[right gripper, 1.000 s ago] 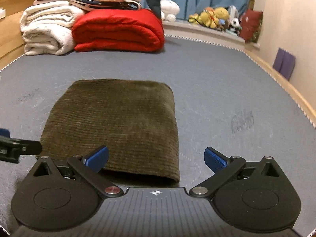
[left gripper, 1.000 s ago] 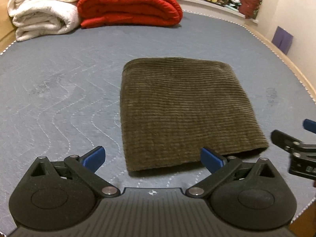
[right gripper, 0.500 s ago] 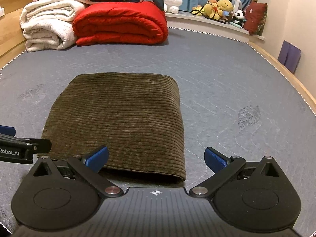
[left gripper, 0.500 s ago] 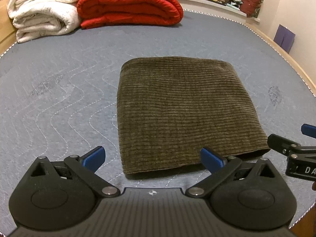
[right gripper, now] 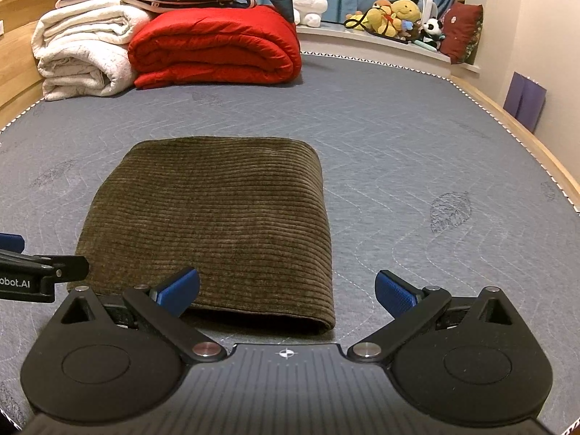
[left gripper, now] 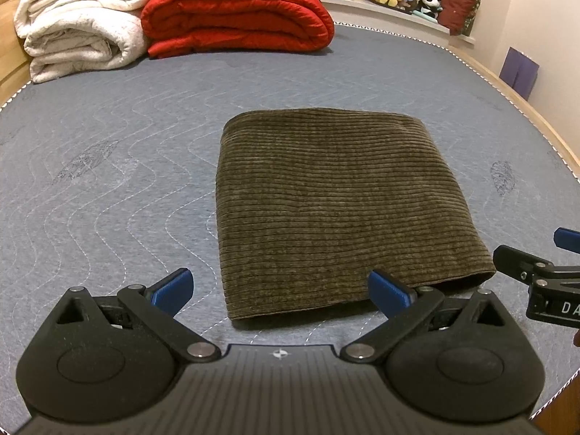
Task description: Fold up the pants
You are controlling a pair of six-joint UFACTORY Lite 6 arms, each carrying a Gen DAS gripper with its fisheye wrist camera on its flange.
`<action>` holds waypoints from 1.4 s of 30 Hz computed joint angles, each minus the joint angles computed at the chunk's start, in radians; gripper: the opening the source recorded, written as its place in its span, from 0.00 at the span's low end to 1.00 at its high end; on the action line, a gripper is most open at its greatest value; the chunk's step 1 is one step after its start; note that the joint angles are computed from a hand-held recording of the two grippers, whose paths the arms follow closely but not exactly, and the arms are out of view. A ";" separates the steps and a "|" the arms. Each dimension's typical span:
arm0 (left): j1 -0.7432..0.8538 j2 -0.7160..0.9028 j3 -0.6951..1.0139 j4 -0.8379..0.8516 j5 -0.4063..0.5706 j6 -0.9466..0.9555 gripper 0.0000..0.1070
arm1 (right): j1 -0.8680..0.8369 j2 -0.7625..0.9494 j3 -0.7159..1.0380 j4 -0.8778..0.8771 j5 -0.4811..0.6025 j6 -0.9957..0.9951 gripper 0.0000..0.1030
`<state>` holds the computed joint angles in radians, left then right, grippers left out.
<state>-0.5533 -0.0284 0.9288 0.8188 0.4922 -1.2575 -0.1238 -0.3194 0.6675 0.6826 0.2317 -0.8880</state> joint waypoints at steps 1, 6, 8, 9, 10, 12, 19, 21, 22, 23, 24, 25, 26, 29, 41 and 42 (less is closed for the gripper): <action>0.000 0.000 0.000 -0.002 0.000 0.001 0.96 | 0.002 0.002 0.001 -0.006 -0.003 0.008 0.99; -0.002 0.003 0.003 0.002 0.000 -0.001 0.96 | 0.009 0.006 0.002 -0.019 -0.007 0.026 0.99; -0.002 0.005 0.003 0.005 -0.002 -0.003 0.96 | 0.008 0.009 0.005 -0.018 -0.004 0.023 0.99; -0.002 0.005 0.003 0.005 -0.002 -0.003 0.96 | 0.008 0.010 0.006 -0.018 -0.003 0.023 0.99; -0.002 0.006 0.003 0.007 -0.003 -0.005 0.96 | 0.008 0.010 0.006 -0.018 -0.003 0.023 0.99; -0.003 0.008 0.003 0.008 -0.003 -0.003 0.96 | 0.010 0.011 0.005 -0.018 -0.004 0.024 0.99; -0.005 0.010 0.005 0.011 -0.003 -0.008 0.96 | 0.012 0.013 0.006 -0.023 -0.008 0.035 0.99; -0.005 0.010 0.006 0.012 -0.003 -0.008 0.96 | 0.008 0.014 0.007 -0.014 -0.005 0.024 0.99; -0.006 0.010 0.006 0.014 -0.002 -0.008 0.96 | 0.009 0.014 0.006 -0.014 -0.005 0.024 0.99; -0.005 0.011 0.007 0.014 -0.003 -0.007 0.96 | 0.009 0.014 0.006 -0.014 -0.005 0.024 0.99; -0.005 0.012 0.007 0.014 -0.004 -0.007 0.96 | 0.008 0.013 0.005 -0.008 -0.005 0.018 0.99; -0.006 0.011 0.007 0.014 -0.003 -0.008 0.96 | 0.009 0.014 0.004 -0.009 -0.006 0.018 0.99; -0.006 0.013 0.008 0.015 -0.002 -0.010 0.96 | 0.005 0.015 0.007 -0.002 -0.002 0.008 0.99; -0.005 0.010 0.006 0.015 -0.006 -0.006 0.96 | 0.004 0.016 0.007 0.002 -0.001 0.004 0.99; -0.007 0.002 -0.004 0.029 -0.014 -0.013 0.96 | 0.008 0.015 0.006 -0.009 -0.003 0.017 0.99; -0.008 0.001 -0.004 0.029 -0.013 -0.013 0.96 | 0.009 0.015 0.006 -0.011 -0.003 0.020 0.99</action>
